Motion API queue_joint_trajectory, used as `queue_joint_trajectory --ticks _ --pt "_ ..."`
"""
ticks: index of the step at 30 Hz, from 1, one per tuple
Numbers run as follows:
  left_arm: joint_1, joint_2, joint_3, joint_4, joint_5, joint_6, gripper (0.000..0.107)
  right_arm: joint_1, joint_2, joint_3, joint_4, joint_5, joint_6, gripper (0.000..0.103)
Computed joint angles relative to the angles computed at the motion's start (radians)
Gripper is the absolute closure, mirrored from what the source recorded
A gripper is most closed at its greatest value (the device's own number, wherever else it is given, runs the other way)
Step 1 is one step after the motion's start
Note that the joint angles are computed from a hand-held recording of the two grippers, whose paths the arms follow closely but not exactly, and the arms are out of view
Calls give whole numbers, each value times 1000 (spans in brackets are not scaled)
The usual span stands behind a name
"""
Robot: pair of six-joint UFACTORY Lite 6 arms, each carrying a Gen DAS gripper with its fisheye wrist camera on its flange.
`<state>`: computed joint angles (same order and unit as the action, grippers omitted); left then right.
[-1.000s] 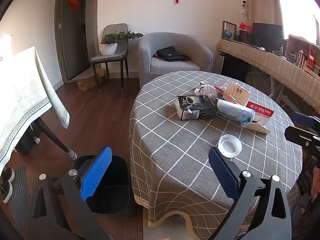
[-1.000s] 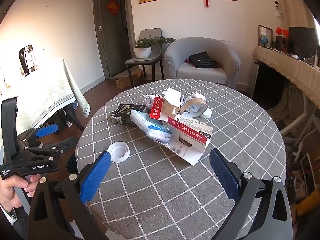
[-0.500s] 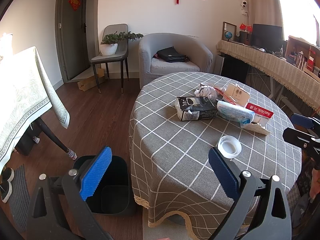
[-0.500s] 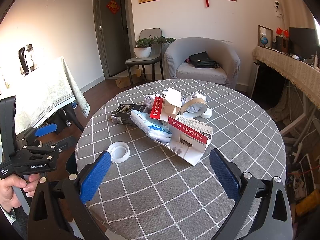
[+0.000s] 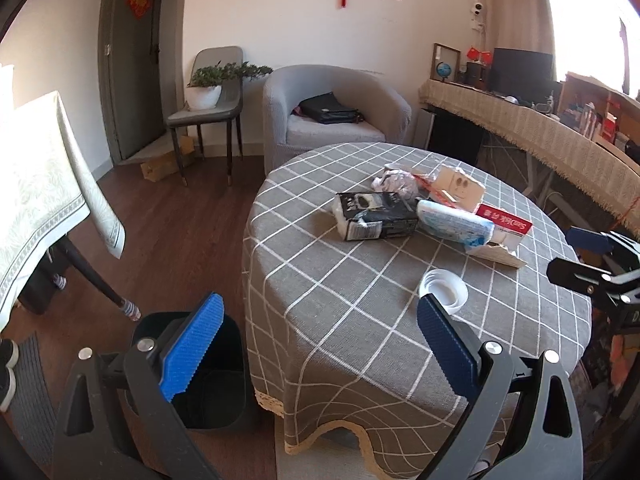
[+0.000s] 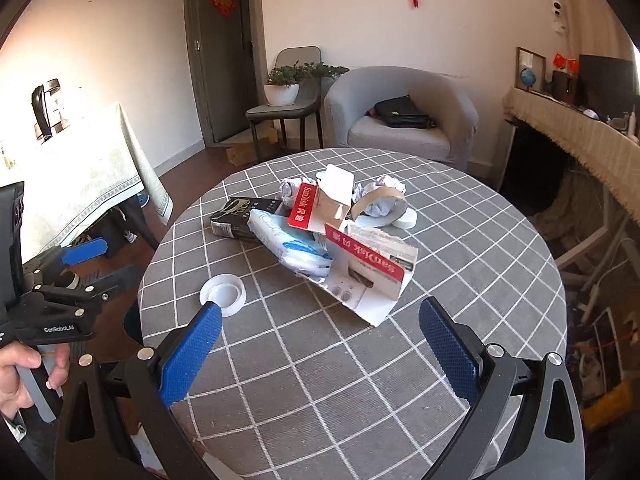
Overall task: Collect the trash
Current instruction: 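Move both tools toward the trash on the checked table, then grasp the white plastic lid with the left tool while the right tool grasps the wet-wipe pack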
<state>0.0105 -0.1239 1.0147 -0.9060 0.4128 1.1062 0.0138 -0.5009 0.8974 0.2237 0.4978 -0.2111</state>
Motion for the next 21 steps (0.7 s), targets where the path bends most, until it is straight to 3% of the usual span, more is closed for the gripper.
queue_joint_trajectory --ticks 4,6,7,10,12,16,21 --pt "5 11 20 -32 72 41 10 -28 6 5 46 17 -84 3" --pt "-2 34 41 -22 97 42 28 -38 17 13 75 23 -123 3" --pt "-2 46 46 -60 117 79 30 -38 26 23 79 31 -133 4" --pt "-12 74 42 -195 165 214 37 -36 65 69 98 49 -173 18" --pt "-33 89 47 -244 184 265 39 -41 83 87 107 55 -197 19" --pt "-103 151 106 -163 203 211 43 -54 111 108 164 49 -290 26" --pt "-165 241 180 -59 189 135 44 -81 179 162 265 105 -430 26"
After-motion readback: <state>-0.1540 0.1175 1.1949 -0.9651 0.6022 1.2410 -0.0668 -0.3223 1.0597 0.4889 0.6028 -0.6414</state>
